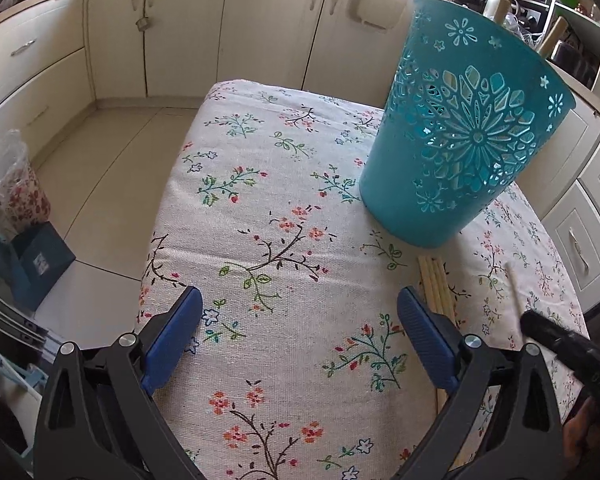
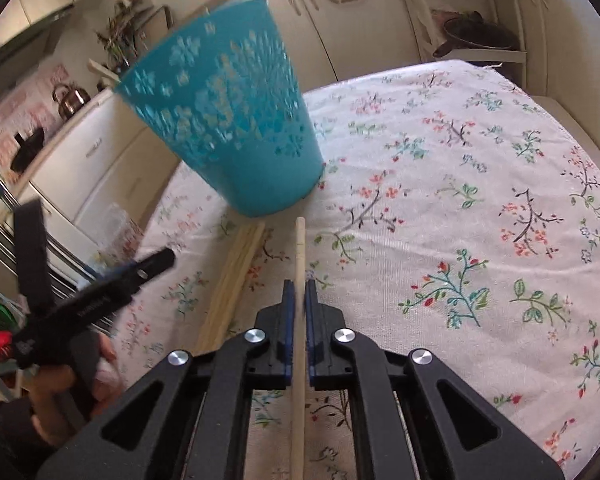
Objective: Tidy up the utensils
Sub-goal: 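Lift the stick with the right tool over the teal basket and drop it in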
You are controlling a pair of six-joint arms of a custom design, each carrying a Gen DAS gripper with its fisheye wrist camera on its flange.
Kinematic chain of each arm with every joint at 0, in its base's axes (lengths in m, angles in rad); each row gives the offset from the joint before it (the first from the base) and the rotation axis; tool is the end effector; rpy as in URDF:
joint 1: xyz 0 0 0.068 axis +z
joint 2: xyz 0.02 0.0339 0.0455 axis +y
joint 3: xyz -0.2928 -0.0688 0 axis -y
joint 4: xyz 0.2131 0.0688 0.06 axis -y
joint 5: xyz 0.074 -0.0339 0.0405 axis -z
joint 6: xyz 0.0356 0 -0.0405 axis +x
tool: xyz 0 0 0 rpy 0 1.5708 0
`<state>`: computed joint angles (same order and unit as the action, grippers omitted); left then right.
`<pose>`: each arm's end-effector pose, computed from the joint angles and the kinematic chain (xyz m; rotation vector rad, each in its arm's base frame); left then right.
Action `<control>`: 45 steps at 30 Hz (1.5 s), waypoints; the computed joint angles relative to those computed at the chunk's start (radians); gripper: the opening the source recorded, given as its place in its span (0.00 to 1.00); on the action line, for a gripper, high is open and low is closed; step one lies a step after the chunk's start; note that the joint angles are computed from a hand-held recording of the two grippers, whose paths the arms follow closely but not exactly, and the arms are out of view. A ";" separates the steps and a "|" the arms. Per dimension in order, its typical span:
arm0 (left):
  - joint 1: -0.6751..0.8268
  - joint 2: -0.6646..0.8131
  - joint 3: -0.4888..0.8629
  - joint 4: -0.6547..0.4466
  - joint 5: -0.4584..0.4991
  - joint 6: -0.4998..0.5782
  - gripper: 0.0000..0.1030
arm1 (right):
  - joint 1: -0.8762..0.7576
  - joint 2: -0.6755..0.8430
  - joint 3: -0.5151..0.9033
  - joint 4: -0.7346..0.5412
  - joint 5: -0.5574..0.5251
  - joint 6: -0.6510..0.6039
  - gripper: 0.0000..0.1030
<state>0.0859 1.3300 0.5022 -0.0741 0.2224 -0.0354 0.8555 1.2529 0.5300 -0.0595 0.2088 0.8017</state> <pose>0.2059 0.0098 0.1962 -0.0538 2.4581 -0.2527 0.1401 0.1500 0.2189 0.0401 2.4048 0.5664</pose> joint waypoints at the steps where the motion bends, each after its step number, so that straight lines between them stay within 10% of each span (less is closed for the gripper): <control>1: -0.001 0.001 0.000 0.000 -0.001 0.001 0.91 | 0.006 -0.032 -0.004 0.004 0.007 0.008 0.06; 9: -0.012 0.002 0.002 -0.001 -0.005 -0.002 0.92 | 0.009 -0.193 0.126 -0.069 0.064 -0.050 0.05; 34: 0.004 0.001 0.001 -0.002 0.018 0.003 0.92 | -0.050 -0.013 0.751 -0.258 0.112 -0.419 0.05; 45: 0.007 0.015 0.001 0.012 0.040 0.005 0.92 | -0.146 0.210 0.713 -0.219 0.061 -0.456 0.05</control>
